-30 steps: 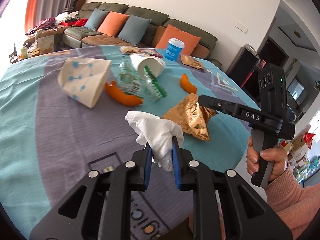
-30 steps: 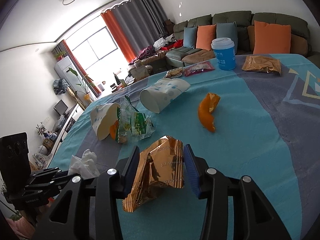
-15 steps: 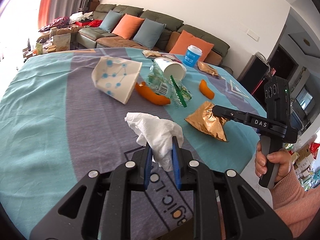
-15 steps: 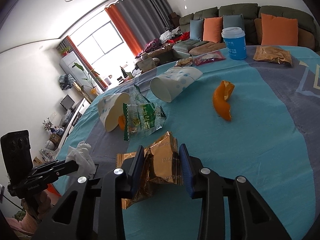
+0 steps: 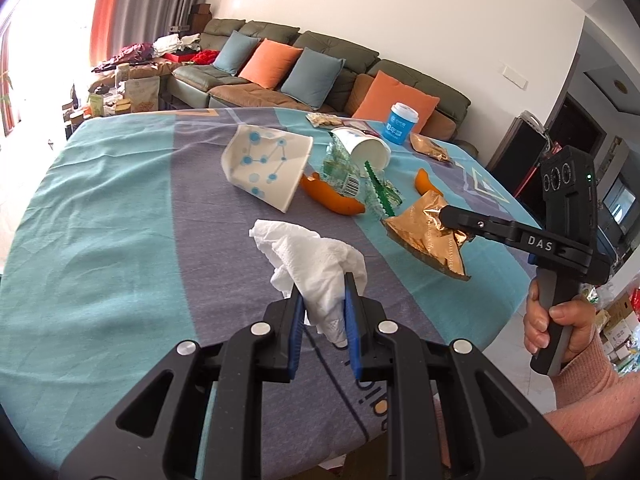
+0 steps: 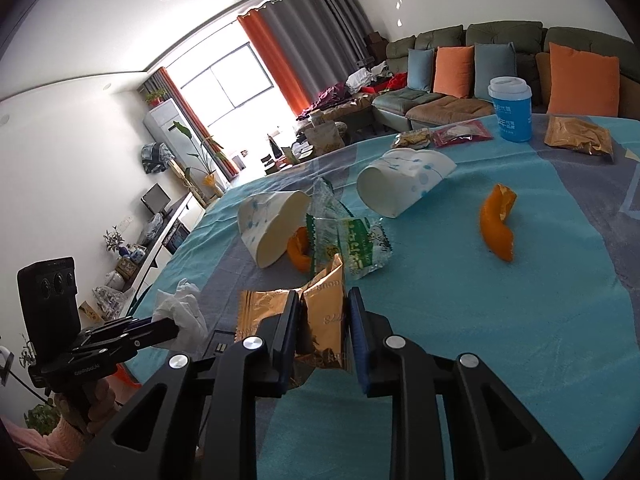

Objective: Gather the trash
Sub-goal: 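Carry the tissue and gold wrapper over the teal bin with both tools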

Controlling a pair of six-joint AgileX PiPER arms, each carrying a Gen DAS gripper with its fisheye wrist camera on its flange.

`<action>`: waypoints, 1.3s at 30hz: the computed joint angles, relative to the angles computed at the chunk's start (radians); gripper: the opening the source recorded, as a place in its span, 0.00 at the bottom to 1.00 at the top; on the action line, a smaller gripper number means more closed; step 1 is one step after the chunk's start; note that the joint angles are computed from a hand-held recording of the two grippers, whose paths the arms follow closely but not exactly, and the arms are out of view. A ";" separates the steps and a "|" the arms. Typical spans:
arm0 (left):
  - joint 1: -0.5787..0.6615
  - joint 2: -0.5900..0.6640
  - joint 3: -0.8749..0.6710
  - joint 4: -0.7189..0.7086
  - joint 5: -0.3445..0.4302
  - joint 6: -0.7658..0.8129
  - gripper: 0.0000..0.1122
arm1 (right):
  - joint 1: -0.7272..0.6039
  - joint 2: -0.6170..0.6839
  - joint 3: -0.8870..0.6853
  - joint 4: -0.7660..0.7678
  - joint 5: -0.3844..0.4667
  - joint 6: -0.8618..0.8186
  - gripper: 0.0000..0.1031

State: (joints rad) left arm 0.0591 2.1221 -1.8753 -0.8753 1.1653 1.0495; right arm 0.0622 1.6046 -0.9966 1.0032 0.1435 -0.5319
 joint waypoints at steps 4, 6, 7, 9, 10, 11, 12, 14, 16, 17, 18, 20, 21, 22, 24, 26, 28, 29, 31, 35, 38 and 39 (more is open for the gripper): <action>0.015 -0.017 0.017 -0.002 -0.014 0.013 0.16 | 0.024 0.019 -0.033 0.039 0.008 -0.044 0.22; 0.024 -0.026 0.028 -0.004 -0.021 0.020 0.17 | 0.037 0.034 -0.054 0.056 0.013 -0.062 0.22; 0.031 -0.028 0.029 -0.004 -0.020 0.020 0.17 | 0.045 0.043 -0.066 0.058 0.014 -0.065 0.22; 0.043 -0.031 0.030 -0.005 -0.021 0.022 0.17 | 0.058 0.061 -0.090 0.075 0.021 -0.085 0.22; 0.050 -0.032 0.031 -0.005 -0.022 0.022 0.17 | 0.064 0.069 -0.099 0.082 0.023 -0.092 0.22; 0.058 -0.034 0.032 -0.007 -0.021 0.023 0.17 | 0.068 0.079 -0.111 0.091 0.027 -0.101 0.22; 0.065 -0.035 0.033 -0.008 -0.020 0.023 0.17 | 0.073 0.091 -0.126 0.092 0.032 -0.104 0.22; 0.076 -0.037 0.033 -0.008 -0.023 0.023 0.17 | 0.087 0.110 -0.151 0.078 0.037 -0.093 0.22; 0.089 -0.039 0.034 -0.010 -0.025 0.024 0.17 | 0.103 0.125 -0.177 0.033 0.040 -0.050 0.22; 0.097 -0.038 0.031 -0.011 -0.024 0.023 0.17 | 0.110 0.136 -0.194 0.016 0.044 -0.035 0.22; 0.102 -0.039 0.032 -0.013 -0.026 0.024 0.17 | 0.115 0.148 -0.211 0.004 0.049 -0.026 0.22; 0.115 -0.037 0.027 -0.014 -0.025 0.022 0.17 | 0.127 0.170 -0.244 -0.028 0.060 0.000 0.22; 0.121 -0.039 0.030 -0.016 -0.026 0.023 0.17 | 0.133 0.182 -0.262 -0.049 0.066 0.017 0.22; 0.129 -0.040 0.031 -0.017 -0.027 0.025 0.17 | 0.136 0.192 -0.277 -0.056 0.074 0.018 0.22; 0.139 -0.039 0.027 -0.017 -0.029 0.021 0.17 | 0.147 0.214 -0.311 -0.082 0.086 0.038 0.22; 0.154 -0.041 0.026 -0.018 -0.030 0.020 0.17 | 0.160 0.240 -0.349 -0.099 0.099 0.052 0.22; 0.166 -0.042 0.022 -0.018 -0.034 0.020 0.17 | 0.165 0.263 -0.383 -0.110 0.115 0.057 0.22; 0.175 -0.042 0.021 -0.019 -0.035 0.020 0.17 | 0.174 0.278 -0.408 -0.144 0.121 0.089 0.22; 0.194 -0.038 0.013 -0.020 -0.034 0.015 0.17 | 0.185 0.306 -0.458 -0.186 0.142 0.127 0.22; 0.237 -0.022 -0.017 -0.018 -0.030 -0.001 0.17 | 0.212 0.368 -0.570 -0.274 0.190 0.201 0.22; 0.267 -0.007 -0.045 -0.014 -0.032 -0.019 0.17 | 0.231 0.420 -0.661 -0.316 0.226 0.234 0.22; 0.277 0.000 -0.056 -0.012 -0.031 -0.026 0.17 | 0.238 0.438 -0.695 -0.337 0.239 0.252 0.22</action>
